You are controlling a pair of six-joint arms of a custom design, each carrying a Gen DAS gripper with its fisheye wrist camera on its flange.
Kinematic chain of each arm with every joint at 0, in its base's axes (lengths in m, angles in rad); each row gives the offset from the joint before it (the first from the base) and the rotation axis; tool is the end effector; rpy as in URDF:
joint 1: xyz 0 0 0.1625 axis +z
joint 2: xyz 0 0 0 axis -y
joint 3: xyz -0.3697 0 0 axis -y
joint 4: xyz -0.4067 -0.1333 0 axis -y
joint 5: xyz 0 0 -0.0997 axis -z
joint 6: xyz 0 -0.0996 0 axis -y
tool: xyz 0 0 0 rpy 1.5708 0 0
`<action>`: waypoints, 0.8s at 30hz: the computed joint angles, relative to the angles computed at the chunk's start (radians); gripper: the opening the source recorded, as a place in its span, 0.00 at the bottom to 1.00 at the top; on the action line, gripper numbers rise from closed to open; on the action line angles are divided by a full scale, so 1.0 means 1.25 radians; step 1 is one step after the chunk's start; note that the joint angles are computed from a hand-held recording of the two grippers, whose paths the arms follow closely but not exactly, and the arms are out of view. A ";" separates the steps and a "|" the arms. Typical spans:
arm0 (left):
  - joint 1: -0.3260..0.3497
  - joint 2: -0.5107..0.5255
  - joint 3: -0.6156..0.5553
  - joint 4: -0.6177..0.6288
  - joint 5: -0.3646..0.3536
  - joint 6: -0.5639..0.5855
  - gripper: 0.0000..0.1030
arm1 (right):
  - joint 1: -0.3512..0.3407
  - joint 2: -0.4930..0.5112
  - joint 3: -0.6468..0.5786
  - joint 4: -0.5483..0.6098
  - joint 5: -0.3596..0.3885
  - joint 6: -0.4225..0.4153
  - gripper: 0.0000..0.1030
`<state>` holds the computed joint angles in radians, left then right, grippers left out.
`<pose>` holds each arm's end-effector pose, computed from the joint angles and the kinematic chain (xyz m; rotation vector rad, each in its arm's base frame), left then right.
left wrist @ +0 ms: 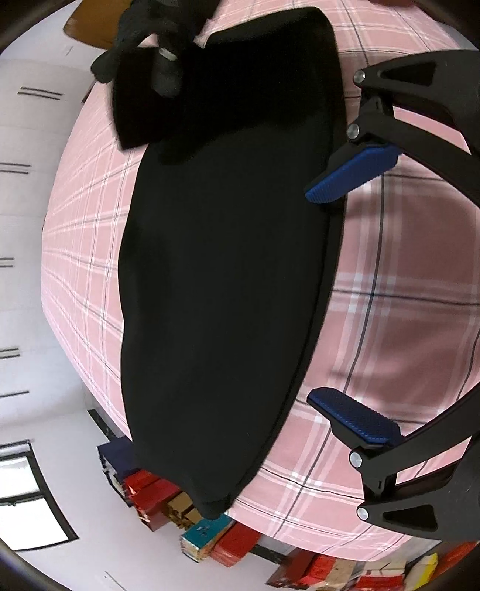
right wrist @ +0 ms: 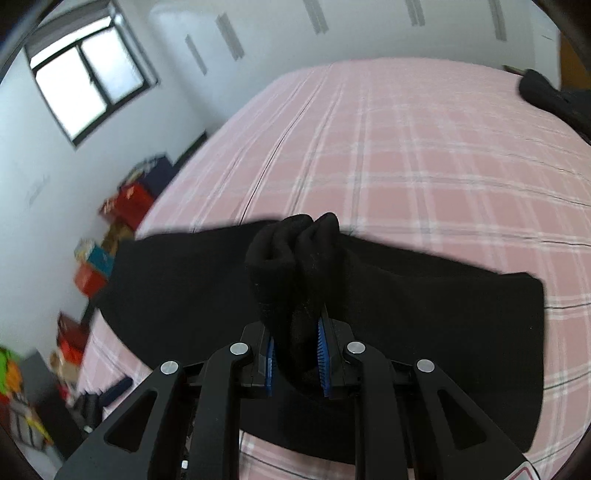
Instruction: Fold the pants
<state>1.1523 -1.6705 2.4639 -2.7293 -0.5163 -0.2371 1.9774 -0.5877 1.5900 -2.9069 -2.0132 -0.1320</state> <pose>0.0550 -0.4175 0.2302 -0.0351 2.1441 -0.7723 0.3405 -0.5614 -0.0276 0.6199 -2.6306 0.5338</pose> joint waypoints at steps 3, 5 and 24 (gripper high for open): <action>0.009 -0.010 -0.002 0.002 0.005 -0.018 0.95 | 0.015 0.056 -0.025 0.020 -0.054 -0.038 0.17; 0.016 -0.018 -0.003 0.010 0.001 -0.029 0.95 | 0.011 0.081 -0.033 0.035 -0.074 -0.049 0.22; -0.003 0.007 0.012 -0.036 -0.007 0.026 0.95 | -0.219 -0.292 0.375 -0.175 0.017 0.191 0.82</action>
